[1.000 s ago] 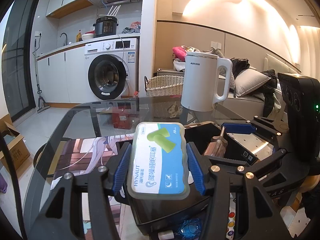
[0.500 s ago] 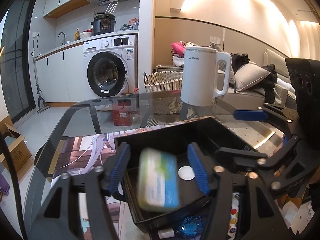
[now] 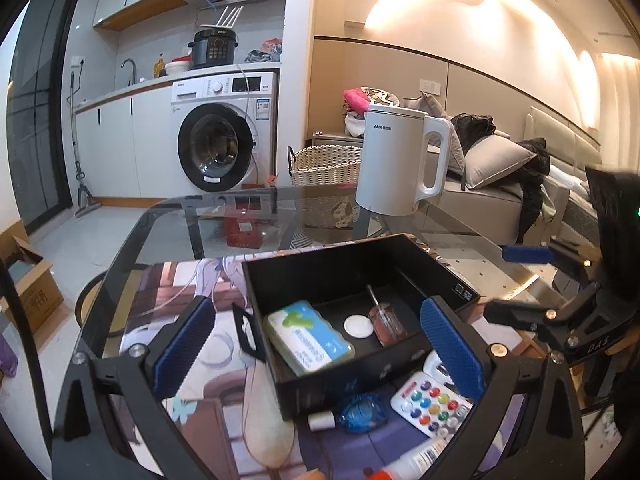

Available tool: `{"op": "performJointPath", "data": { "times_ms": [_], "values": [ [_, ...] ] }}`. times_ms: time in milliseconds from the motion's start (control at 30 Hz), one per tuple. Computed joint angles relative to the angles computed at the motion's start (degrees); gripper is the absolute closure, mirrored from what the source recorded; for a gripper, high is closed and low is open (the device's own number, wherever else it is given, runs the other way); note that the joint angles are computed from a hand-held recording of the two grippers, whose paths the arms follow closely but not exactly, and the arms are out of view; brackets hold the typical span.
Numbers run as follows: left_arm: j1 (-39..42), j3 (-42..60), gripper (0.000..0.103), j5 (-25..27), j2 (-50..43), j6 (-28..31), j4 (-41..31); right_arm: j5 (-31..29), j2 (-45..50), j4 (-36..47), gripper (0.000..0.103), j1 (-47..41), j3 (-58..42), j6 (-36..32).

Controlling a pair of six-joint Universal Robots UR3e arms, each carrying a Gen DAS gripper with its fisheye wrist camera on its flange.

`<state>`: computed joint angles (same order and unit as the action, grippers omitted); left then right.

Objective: Organize rigid objects
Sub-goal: 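Withdraw both grippers from the black box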

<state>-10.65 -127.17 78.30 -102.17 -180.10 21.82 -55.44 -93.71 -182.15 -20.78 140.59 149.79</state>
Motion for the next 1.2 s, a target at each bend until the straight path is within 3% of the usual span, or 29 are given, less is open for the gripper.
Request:
{"op": "performJointPath", "data": {
  "times_ms": [433,967,1200],
  "values": [
    [-2.24,-6.91,0.0,3.49,3.86,-1.2,0.55,0.28,-11.67,5.55,0.001,-6.03,10.34,-5.16],
    [-9.15,-7.6,0.0,9.05,1.88,-0.82,-2.78,-4.21,-7.58,4.28,0.001,-4.29,9.95,-5.32],
    [-10.92,-7.26,0.0,9.0,1.86,-1.42,-5.06,-5.31,-7.4,4.92,0.001,-3.14,9.62,-5.57]
  ]
}}
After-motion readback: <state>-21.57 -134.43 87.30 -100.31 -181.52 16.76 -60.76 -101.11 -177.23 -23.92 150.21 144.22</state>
